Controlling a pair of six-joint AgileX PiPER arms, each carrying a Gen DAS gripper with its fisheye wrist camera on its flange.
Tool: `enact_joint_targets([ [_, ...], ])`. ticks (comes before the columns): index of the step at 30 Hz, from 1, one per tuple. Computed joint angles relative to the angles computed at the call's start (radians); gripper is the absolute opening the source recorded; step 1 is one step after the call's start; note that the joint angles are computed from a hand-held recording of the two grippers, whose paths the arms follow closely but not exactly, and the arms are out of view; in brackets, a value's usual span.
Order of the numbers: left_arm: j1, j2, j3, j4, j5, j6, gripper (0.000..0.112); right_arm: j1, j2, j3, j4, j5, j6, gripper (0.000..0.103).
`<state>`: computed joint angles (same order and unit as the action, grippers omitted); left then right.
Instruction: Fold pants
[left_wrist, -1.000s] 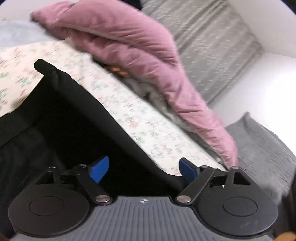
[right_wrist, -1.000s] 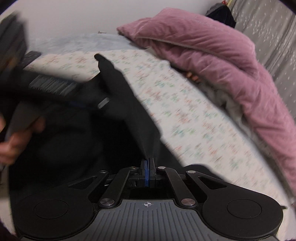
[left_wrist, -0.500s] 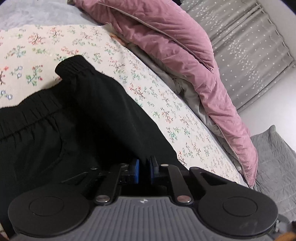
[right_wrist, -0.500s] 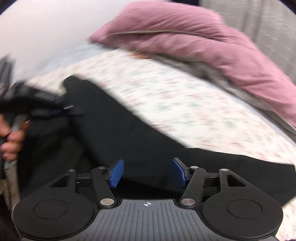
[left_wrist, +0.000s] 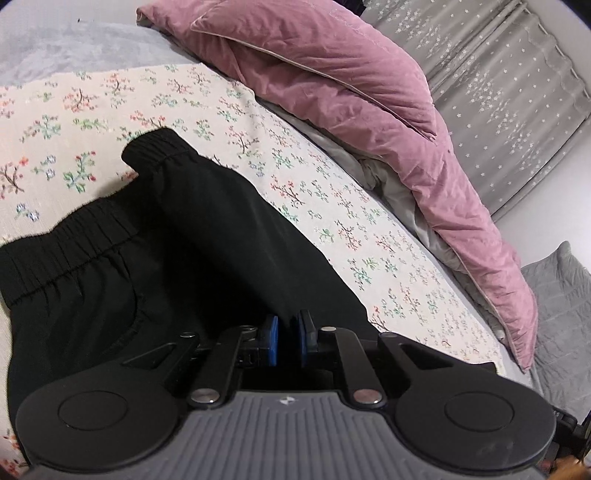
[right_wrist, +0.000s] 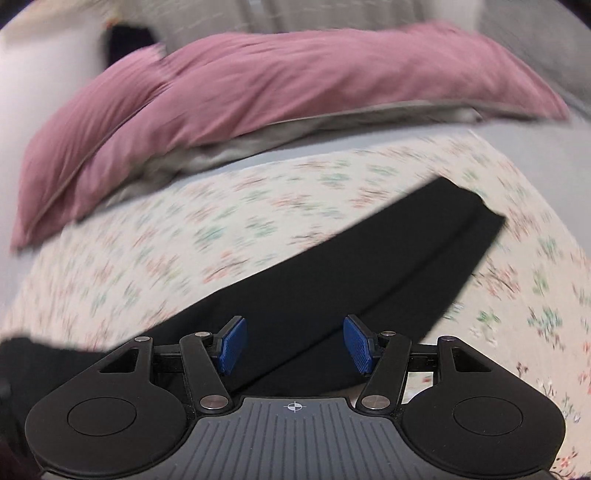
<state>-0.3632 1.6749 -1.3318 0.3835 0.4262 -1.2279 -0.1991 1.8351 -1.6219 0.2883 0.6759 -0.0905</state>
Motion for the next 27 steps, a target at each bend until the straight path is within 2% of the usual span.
enact_joint_targets([
  [9, -0.011, 0.018, -0.040, 0.084, 0.075, -0.069, 0.024, -0.154, 0.143, -0.120, 0.222, 0.027, -0.008, 0.056],
  [15, -0.013, 0.030, -0.059, 0.107, 0.109, -0.089, 0.024, -0.155, 0.262, -0.232, 0.167, 0.058, 0.118, 0.049],
  [19, -0.016, 0.038, -0.078, 0.123, 0.142, -0.103, 0.024, -0.173, 0.315, -0.254, 0.228, 0.010, 0.152, 0.046],
  [21, -0.014, 0.044, -0.087, 0.133, 0.152, -0.108, 0.020, -0.183, 0.344, -0.277, 0.276, -0.011, 0.172, 0.044],
  [22, -0.014, 0.048, -0.094, 0.137, 0.159, -0.108, 0.018, -0.184, 0.360, -0.297, 0.274, -0.020, 0.202, 0.036],
  [23, -0.011, 0.051, -0.100, 0.129, 0.160, -0.094, 0.014, -0.183, 0.377, -0.325, 0.253, -0.016, 0.238, 0.021],
  [25, -0.004, 0.053, -0.114, 0.095, 0.165, -0.050, 0.012, -0.175, 0.400, -0.385, 0.176, 0.017, 0.315, 0.001],
  [27, 0.006, 0.044, -0.129, 0.053, 0.171, 0.007, 0.012, -0.162, 0.357, -0.351, 0.127, -0.023, 0.325, 0.000],
])
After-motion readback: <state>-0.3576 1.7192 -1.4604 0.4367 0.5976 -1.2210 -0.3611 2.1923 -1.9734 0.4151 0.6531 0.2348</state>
